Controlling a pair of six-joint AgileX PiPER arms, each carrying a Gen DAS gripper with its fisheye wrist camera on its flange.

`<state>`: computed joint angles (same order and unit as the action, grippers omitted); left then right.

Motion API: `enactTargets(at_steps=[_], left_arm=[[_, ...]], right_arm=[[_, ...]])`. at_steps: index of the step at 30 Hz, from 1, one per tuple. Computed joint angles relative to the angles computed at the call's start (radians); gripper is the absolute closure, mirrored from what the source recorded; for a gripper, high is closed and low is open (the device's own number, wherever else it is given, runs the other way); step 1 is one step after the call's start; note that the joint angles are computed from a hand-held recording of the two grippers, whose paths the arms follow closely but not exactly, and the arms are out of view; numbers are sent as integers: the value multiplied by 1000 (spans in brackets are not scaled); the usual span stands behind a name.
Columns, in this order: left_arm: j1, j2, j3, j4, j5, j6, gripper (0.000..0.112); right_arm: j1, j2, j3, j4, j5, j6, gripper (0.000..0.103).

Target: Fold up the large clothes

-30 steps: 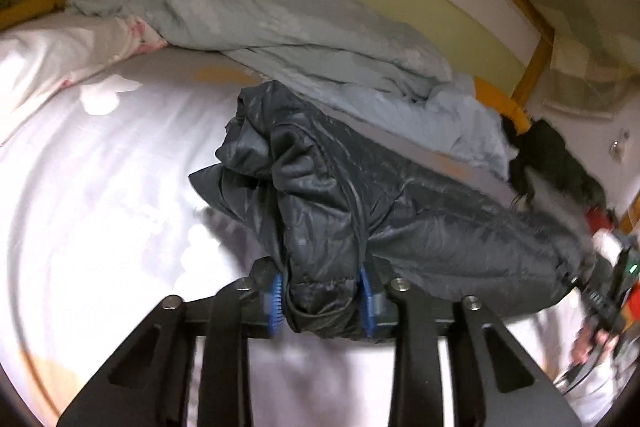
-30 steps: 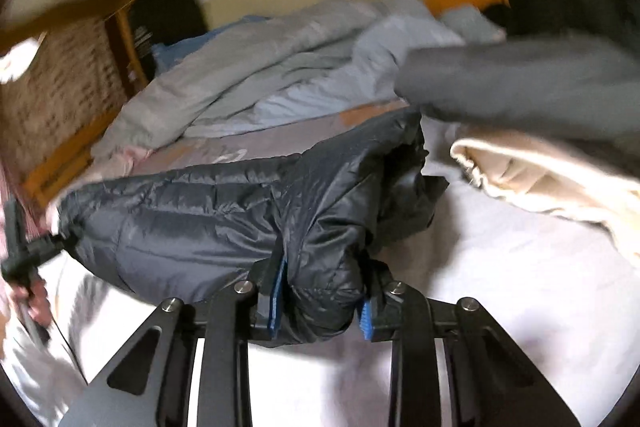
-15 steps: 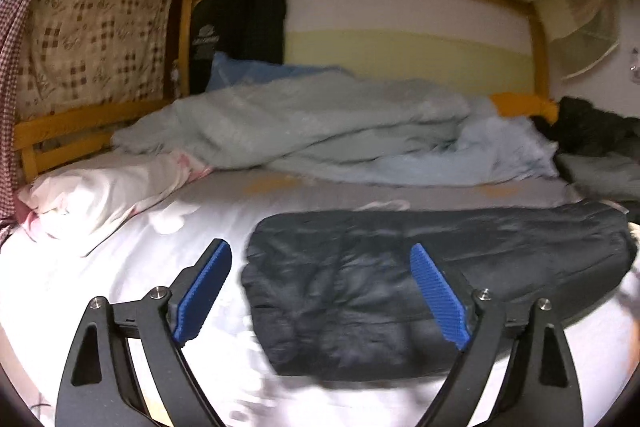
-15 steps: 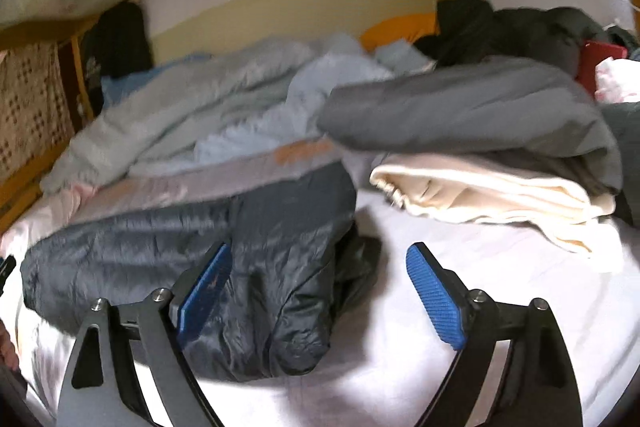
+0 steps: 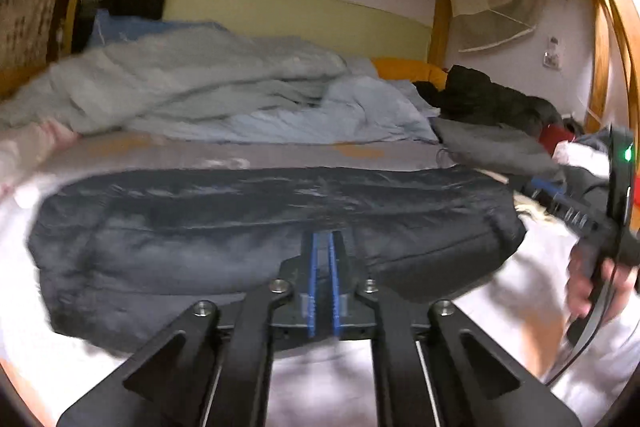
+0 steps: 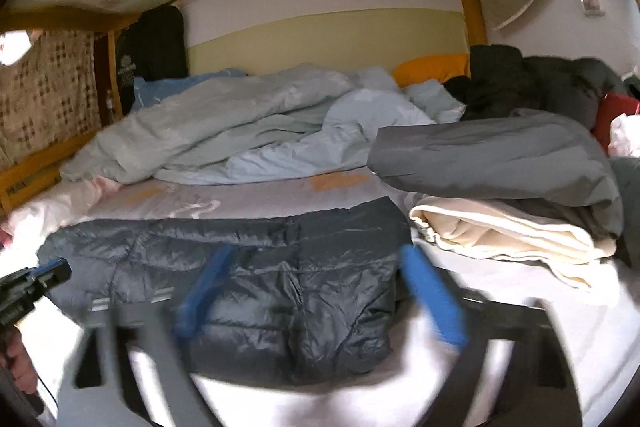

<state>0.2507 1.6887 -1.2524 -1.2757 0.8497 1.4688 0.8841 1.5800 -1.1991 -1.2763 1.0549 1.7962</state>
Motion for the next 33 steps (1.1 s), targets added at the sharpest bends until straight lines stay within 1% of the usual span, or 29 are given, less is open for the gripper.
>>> enactTargets(at_steps=[1,2,3,4,5,6,7,8,10,12,13,14,15,16,17,18,19,21,22,23,26,27,28,31,32,33], left_arm=[[-20,4,-8,20,1,-48,112],[-35,10,-15,28,2,-83,112],[-55,9,-11,27,-16,-105,112],[-78,3,-1,29,-50,-115,112],[-109,-6,10,46,-103,-127,112],[-150,-12,18,97,-175,-162,112],[-178,-3,16,141,-216,-199,112],[-190,11,17,158,-233,-217,112],[-201,52,9,170,-239,-237,112],[-205,100,-11,189,-234,-242,112],[-202,126,-25,186,-218,-244,112],[-186,165,-52,169,-175,-246,112],[-168,199,-73,138,-134,-241,112],[-152,223,-92,120,-101,-239,110],[-144,234,-101,111,-86,-242,110],[-146,228,-90,108,-92,-237,110],[-155,211,-67,101,-120,-214,110],[-181,174,-7,61,-198,-126,110],[-189,166,8,47,-217,-104,110],[-185,171,4,42,-210,-102,110],[-154,208,-40,42,-132,-133,110],[-148,214,-47,43,-119,-139,110],[-146,216,-52,45,-113,-143,110],[-142,218,-51,37,-106,-132,110],[-136,223,-56,37,-93,-134,110],[-127,231,-64,35,-73,-139,110]], right_arm=[[-11,-5,3,21,-32,-20,38],[-17,-7,7,28,-45,-16,47],[-21,-9,11,33,-54,-12,49],[-26,-12,15,37,-63,-12,49],[-25,-12,15,37,-57,-14,49],[-18,-9,14,28,-39,-6,49],[-11,-2,7,21,-22,0,49],[-4,1,5,14,-5,1,49],[10,19,-5,3,32,2,54],[11,38,-24,22,67,-14,73],[8,57,-45,47,93,-29,77],[1,59,-44,59,78,-25,81],[-10,47,-27,61,31,-26,86],[-21,41,-15,64,-14,-33,87],[-24,37,-6,58,-45,-32,87],[-27,30,5,50,-77,-26,87],[-36,24,3,73,-124,-48,87],[-71,16,-15,165,-233,-141,87],[-92,15,-38,242,-277,-210,87],[-121,16,-65,342,-329,-296,87],[-203,56,-158,642,-449,-553,87],[-223,96,-216,742,-457,-639,87],[-240,144,-297,842,-431,-730,87],[-292,307,-591,1141,-313,-1012,87],[-305,364,-691,1201,-245,-1074,87],[-305,431,-791,1221,-197,-1104,87]])
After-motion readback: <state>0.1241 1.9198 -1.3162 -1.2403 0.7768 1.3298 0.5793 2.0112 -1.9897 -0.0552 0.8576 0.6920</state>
